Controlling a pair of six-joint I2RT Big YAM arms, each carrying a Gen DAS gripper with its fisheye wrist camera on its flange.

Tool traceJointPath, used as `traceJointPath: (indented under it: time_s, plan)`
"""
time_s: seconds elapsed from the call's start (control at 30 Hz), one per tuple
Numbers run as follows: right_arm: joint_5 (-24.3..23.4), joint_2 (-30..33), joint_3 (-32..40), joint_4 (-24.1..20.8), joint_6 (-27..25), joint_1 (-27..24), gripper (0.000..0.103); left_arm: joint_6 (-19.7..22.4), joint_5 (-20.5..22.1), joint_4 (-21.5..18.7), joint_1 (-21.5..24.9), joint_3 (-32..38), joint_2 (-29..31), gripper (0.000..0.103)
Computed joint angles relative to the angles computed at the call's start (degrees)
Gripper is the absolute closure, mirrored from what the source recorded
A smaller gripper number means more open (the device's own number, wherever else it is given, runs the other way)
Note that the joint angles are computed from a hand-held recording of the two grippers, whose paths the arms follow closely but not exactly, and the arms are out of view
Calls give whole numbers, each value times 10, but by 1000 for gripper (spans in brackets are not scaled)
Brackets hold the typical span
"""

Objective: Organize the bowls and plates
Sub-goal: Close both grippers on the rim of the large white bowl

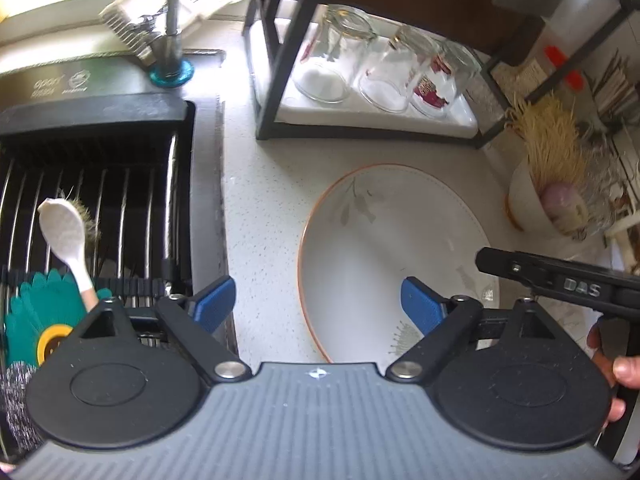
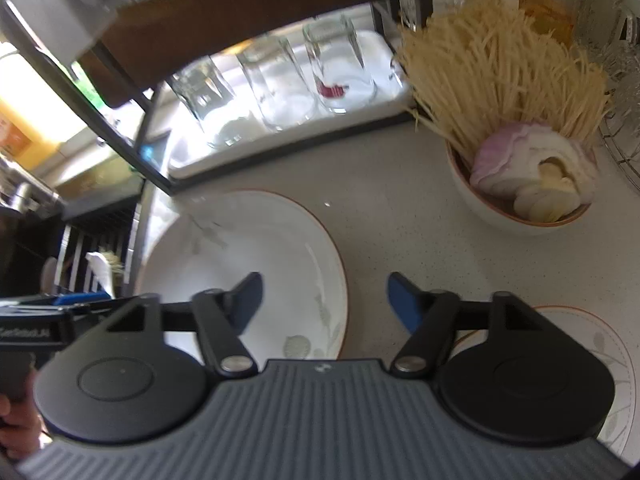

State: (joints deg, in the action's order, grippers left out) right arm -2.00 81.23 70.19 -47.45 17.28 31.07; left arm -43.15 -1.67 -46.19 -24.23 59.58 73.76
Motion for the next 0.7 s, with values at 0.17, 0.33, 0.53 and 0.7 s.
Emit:
traceJointPath:
  time_s: [0.17,0.33,0.53,0.7]
  plan:
    - [9,16,3,-5,5,2,64,5,28,15,9,-6,14,41]
    - [14,30,14,-20,0,7,73,18,52,18,17,-2,26,49]
    - [6,37,16,-20,1,11,73,32,62,13,16,11,45,57]
    - [-10,36,13,-16,2,7,73,16,50,-3,11,26,56,58]
